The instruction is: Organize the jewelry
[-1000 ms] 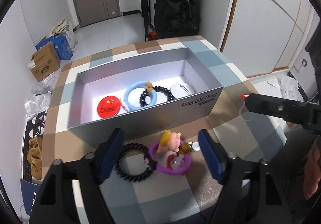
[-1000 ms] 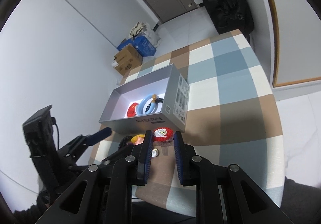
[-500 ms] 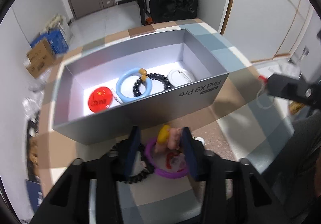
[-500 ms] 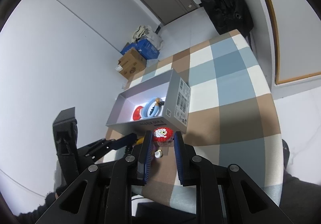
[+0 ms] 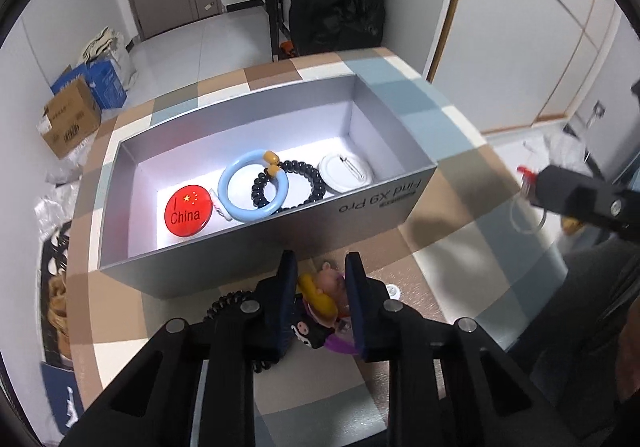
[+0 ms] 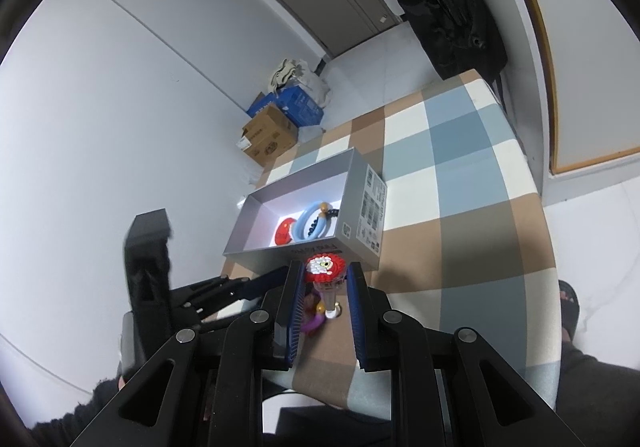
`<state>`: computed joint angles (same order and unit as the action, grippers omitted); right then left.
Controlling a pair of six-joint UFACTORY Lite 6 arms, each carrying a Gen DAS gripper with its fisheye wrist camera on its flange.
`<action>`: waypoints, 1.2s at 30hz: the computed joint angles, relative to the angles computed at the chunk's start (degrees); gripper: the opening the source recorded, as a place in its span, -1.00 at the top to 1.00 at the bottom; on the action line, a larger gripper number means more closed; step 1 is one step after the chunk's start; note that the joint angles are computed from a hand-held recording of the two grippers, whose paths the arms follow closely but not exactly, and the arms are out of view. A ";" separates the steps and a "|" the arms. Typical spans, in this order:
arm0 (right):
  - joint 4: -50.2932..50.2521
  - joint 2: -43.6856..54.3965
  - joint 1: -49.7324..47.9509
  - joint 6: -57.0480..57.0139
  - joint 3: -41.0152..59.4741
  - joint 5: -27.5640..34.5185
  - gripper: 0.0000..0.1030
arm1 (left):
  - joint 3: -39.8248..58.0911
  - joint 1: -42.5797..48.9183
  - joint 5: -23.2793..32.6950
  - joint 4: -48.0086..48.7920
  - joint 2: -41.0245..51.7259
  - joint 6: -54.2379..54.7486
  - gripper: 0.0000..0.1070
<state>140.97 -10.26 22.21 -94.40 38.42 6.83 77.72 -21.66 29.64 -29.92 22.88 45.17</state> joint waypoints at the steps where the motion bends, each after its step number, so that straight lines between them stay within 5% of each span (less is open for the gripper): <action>1: 0.02 -0.13 -0.05 0.00 -0.14 0.03 0.61 | -0.23 0.27 0.32 -1.38 -0.28 0.92 0.65; 11: 2.36 -0.52 -0.09 -1.73 -0.59 0.09 0.61 | 2.38 1.64 3.83 -9.58 1.56 5.25 0.66; 18: 0.21 0.49 0.10 0.34 -0.02 -0.35 0.61 | 10.22 7.64 16.48 -18.48 8.37 6.47 0.67; 24: 0.35 2.50 1.00 0.38 1.51 -1.20 0.61 | 17.32 12.90 26.19 -25.16 15.46 4.93 0.85; 28: 2.06 4.93 2.00 -1.40 3.39 -1.85 0.61 | 15.74 13.76 25.03 -25.95 13.89 6.68 0.85; 36: 3.58 10.63 3.69 -3.88 8.03 -3.17 0.61 | 6.03 13.35 13.69 -18.46 4.38 11.12 0.75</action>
